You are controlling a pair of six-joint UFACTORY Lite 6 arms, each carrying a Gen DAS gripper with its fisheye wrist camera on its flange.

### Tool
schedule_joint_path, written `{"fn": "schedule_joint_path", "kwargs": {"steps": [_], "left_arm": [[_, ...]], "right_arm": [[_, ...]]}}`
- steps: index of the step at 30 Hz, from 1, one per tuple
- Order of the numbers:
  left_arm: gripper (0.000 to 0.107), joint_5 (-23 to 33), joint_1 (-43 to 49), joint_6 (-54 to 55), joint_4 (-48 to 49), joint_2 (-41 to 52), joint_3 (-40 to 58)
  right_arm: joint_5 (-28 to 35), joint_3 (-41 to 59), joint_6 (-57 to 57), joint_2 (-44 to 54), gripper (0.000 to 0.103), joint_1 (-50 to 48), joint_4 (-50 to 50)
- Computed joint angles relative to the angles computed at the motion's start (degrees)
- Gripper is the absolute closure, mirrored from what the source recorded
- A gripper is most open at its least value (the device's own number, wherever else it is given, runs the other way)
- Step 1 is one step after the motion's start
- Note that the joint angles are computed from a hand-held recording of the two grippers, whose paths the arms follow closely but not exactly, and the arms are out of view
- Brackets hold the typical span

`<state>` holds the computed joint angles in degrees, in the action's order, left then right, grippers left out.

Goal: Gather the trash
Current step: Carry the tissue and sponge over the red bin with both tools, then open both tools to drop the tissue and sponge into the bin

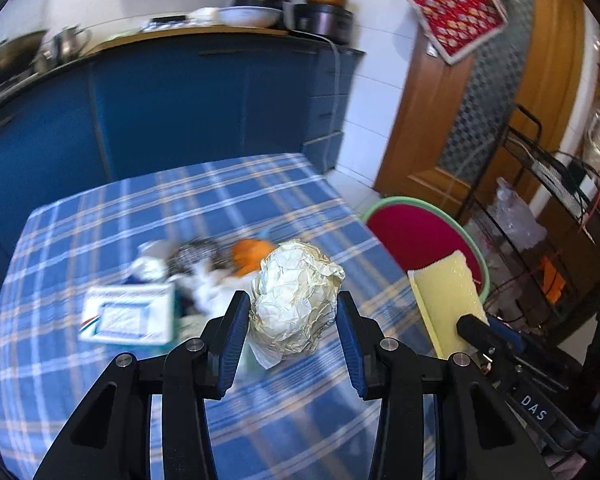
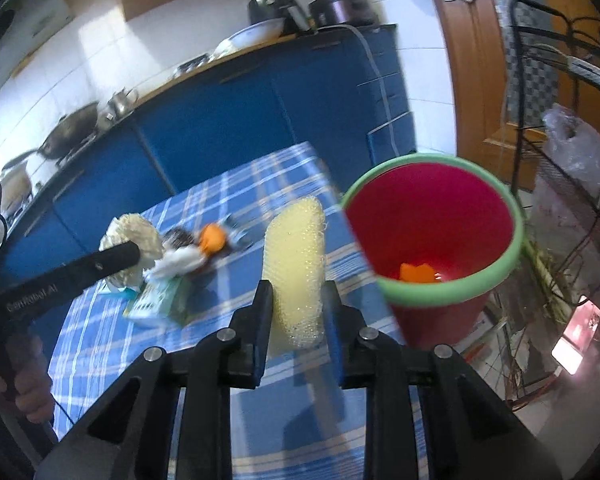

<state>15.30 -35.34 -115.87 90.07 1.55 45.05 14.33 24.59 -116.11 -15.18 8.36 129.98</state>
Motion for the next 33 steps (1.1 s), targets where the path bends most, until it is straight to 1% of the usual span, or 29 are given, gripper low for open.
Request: {"fn": "schedule_joint_path", "kwargs": {"steps": [3,6,10,11,15,20,24,27,31,33], "left_arm": [[0.062,-0.82,-1.10,3.12,-2.39,7.02,7.01],[0.062,-1.74,-2.34,10.99,-9.48,14.29,14.91],[0.062,-1.31,-4.28,24.45,-21.01,23.10,25.38],[0.062,-0.71,-4.93,29.44,-25.26,25.96,29.09],[0.062,0.98,-6.30,42.87,-36.74,35.10,41.06],[0.062,4.05,-7.00,56.19,-48.26,46.62,55.93],[0.062,6.49,-7.03,64.31,-55.72,55.05,66.95],[0.060,8.32,-7.02,67.63,-58.80,59.43,72.84],[0.055,9.43,-6.84,69.40,-60.65,62.38,76.62],[0.051,9.87,-6.74,70.04,-61.22,63.10,77.65]], "right_arm": [[2.92,0.85,4.68,1.38,0.076,-5.78,-6.71],[6.11,2.42,6.91,4.17,0.076,-11.30,-11.16],[8.88,4.51,6.36,8.26,0.076,-17.04,-12.96],[9.67,5.17,6.19,9.53,0.076,-18.55,-13.26],[12.45,7.16,4.90,13.94,0.076,-23.27,-13.65],[14.13,11.56,3.56,21.52,0.076,-27.23,-13.51],[15.15,15.11,3.03,27.17,0.075,-29.69,-14.02],[15.33,17.14,2.49,29.86,0.075,-30.41,-13.88],[15.33,19.96,2.03,33.54,0.075,-30.30,-13.48],[15.25,20.82,2.10,34.70,0.075,-30.02,-13.50]]}}
